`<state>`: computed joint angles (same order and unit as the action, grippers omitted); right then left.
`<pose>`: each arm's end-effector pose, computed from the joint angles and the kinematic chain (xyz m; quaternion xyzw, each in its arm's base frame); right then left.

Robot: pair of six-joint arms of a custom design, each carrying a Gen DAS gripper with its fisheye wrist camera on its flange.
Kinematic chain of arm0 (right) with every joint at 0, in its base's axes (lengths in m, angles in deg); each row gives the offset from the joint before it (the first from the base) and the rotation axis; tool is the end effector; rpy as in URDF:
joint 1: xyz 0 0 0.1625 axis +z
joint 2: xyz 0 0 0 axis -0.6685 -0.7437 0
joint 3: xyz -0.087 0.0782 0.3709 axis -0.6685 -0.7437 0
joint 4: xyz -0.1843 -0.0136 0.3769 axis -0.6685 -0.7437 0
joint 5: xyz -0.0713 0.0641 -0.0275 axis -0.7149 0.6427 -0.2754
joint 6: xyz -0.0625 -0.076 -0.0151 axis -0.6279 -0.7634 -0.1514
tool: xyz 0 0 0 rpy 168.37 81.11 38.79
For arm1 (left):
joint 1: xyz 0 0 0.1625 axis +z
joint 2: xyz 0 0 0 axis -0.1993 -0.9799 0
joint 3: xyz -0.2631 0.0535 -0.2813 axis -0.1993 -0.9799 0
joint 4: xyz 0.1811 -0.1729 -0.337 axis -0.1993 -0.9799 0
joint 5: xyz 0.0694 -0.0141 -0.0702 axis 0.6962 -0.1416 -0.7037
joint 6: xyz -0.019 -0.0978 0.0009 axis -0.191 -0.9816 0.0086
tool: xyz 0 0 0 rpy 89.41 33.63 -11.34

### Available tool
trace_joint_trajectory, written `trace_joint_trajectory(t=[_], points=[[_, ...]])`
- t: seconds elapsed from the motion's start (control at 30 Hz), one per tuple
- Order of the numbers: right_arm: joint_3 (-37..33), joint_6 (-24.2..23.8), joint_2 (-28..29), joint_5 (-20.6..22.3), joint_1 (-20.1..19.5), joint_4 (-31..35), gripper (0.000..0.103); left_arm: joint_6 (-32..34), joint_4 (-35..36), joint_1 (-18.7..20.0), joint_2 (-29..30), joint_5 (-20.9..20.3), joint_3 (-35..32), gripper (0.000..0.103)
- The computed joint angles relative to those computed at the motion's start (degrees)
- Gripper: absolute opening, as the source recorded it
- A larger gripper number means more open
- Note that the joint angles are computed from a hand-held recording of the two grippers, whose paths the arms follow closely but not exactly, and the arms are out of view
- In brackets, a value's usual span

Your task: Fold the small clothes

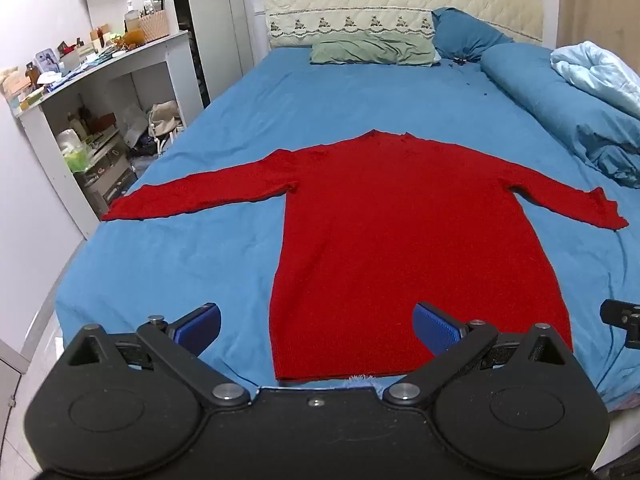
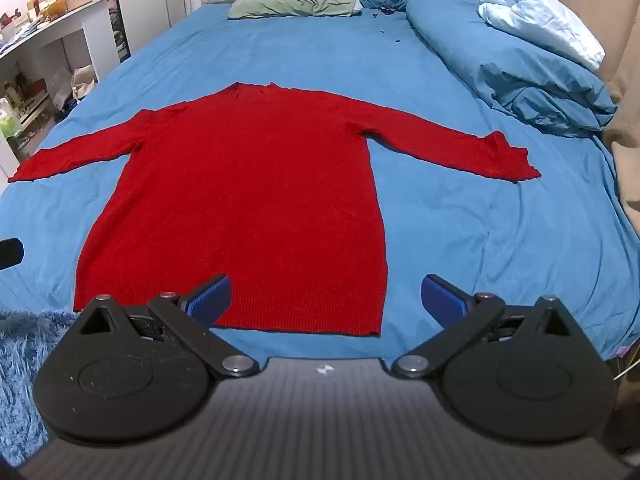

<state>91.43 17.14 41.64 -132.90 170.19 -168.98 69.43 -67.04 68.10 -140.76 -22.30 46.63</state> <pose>0.4371 -0.4659 -0.0126 0.1975 -0.8664 0.2968 0.3496 -0.0478 -0.4813 0.3716 0.0474 0.8206 -0.3705 0.4325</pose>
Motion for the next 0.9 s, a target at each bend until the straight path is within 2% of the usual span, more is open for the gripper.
trace_joint_trajectory(t=[0.33, 0.37, 0.9], points=[[0.01, 0.51, -0.21, 0.46, -0.03, 0.42, 0.103, 1.25, -1.67, 1.72, -1.12, -0.89, 1.03, 0.103], [0.01, 0.51, -0.21, 0.46, -0.03, 0.42, 0.103, -0.33, -0.37, 1.23, 0.02, -0.25, 0.07, 0.103], [-0.03, 0.76, -0.19, 0.50, 0.05, 0.70, 0.103, -0.86, -0.23, 0.65, -0.10, -0.23, 0.16, 0.103]])
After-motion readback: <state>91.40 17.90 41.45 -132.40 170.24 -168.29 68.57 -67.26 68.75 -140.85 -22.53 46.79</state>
